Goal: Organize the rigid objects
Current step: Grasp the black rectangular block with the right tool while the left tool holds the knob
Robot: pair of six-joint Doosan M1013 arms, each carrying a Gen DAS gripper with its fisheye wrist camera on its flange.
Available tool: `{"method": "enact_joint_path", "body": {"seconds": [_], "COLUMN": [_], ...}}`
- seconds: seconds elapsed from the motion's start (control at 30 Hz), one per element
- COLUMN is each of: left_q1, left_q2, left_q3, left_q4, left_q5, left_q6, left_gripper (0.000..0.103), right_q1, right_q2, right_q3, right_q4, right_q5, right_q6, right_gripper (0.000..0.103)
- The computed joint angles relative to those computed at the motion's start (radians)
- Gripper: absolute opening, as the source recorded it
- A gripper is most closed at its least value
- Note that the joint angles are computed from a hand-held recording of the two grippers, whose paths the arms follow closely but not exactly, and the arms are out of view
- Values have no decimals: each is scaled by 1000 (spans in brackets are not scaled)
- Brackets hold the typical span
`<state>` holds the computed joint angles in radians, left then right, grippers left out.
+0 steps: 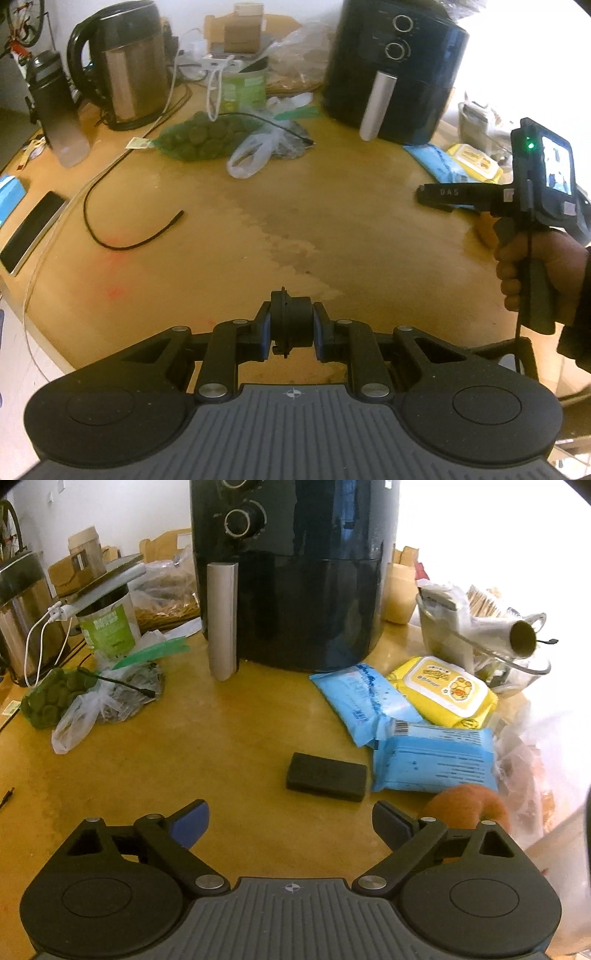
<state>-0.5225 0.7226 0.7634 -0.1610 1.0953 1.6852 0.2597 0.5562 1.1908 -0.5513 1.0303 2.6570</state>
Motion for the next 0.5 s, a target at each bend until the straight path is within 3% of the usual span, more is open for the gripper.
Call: {"method": "enact_joint_path", "body": {"seconds": [0.5], "left_q1": [0], "left_q2": [24], "left_q3": [-46], "left_q4": [0], "left_q5": [43], "left_q6": [-10], "left_gripper": [22], "right_q1": [-3], "right_q2": [33], "right_q3": [-7], "right_q4": [-62], "right_q5": [10], "right_q6": [28], "right_gripper": [96]}}
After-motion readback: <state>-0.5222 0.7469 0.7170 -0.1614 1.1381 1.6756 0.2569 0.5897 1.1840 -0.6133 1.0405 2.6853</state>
